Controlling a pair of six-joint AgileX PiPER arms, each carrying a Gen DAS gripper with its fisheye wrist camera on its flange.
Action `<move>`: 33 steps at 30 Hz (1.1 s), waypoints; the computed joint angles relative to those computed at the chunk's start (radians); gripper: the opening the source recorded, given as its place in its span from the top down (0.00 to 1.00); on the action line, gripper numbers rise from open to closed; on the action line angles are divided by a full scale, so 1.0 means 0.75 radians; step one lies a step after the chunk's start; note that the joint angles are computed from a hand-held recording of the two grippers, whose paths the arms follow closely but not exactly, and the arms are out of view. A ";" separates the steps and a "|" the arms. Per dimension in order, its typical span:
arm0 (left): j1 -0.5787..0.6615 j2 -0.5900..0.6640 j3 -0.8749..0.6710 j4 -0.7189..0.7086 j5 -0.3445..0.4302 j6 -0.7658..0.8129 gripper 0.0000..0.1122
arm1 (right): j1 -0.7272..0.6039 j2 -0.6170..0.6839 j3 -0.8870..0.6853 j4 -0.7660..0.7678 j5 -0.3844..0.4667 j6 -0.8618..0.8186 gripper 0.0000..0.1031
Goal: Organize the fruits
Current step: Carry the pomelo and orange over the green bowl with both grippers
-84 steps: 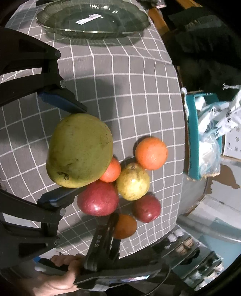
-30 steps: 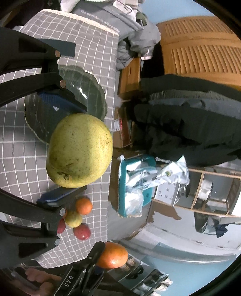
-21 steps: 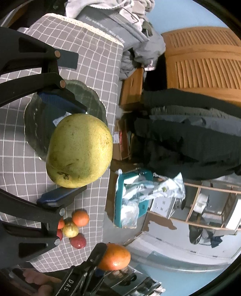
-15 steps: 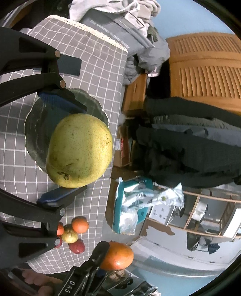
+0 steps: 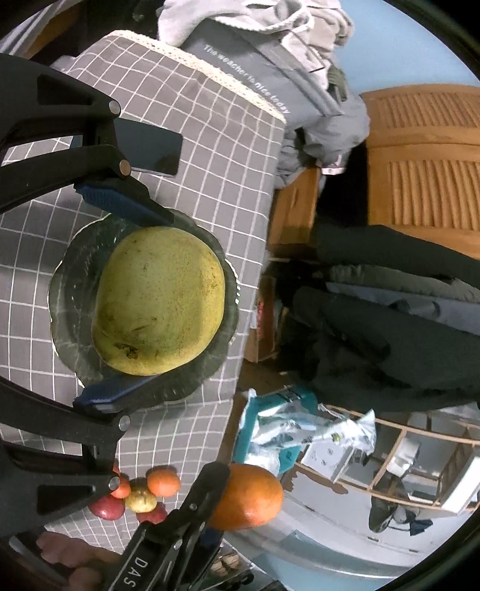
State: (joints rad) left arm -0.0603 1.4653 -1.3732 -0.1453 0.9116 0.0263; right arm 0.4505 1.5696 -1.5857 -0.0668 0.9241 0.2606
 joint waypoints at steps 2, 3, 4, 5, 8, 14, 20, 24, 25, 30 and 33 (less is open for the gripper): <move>0.022 0.033 0.004 -0.019 0.001 0.018 0.32 | 0.006 0.033 -0.002 0.022 -0.008 -0.006 0.38; 0.032 0.053 0.011 -0.026 -0.003 0.026 0.32 | 0.008 0.051 -0.003 0.036 -0.014 -0.012 0.38; 0.037 0.065 0.015 -0.027 -0.004 0.029 0.32 | 0.011 0.069 -0.002 0.043 -0.017 -0.016 0.38; 0.039 0.078 0.019 -0.023 -0.006 0.029 0.32 | 0.013 0.081 -0.004 0.046 -0.019 -0.017 0.38; 0.044 0.128 0.033 -0.002 -0.022 0.026 0.32 | 0.014 0.124 -0.003 0.075 -0.030 -0.034 0.38; 0.055 0.225 0.045 -0.007 -0.033 0.026 0.32 | 0.007 0.187 0.011 0.122 -0.050 -0.067 0.38; 0.030 0.296 0.041 0.020 -0.026 0.004 0.32 | -0.007 0.213 0.027 0.147 -0.047 -0.082 0.38; 0.019 0.346 0.029 0.021 -0.002 -0.008 0.32 | -0.017 0.226 0.034 0.167 -0.048 -0.093 0.38; 0.017 0.360 0.027 0.028 0.002 -0.015 0.32 | -0.018 0.229 0.033 0.169 -0.046 -0.094 0.38; 0.018 0.405 0.026 0.033 0.013 -0.028 0.32 | -0.024 0.239 0.035 0.185 -0.044 -0.097 0.38; 0.024 0.398 0.039 0.010 -0.018 -0.001 0.33 | -0.026 0.240 0.035 0.186 -0.046 -0.097 0.38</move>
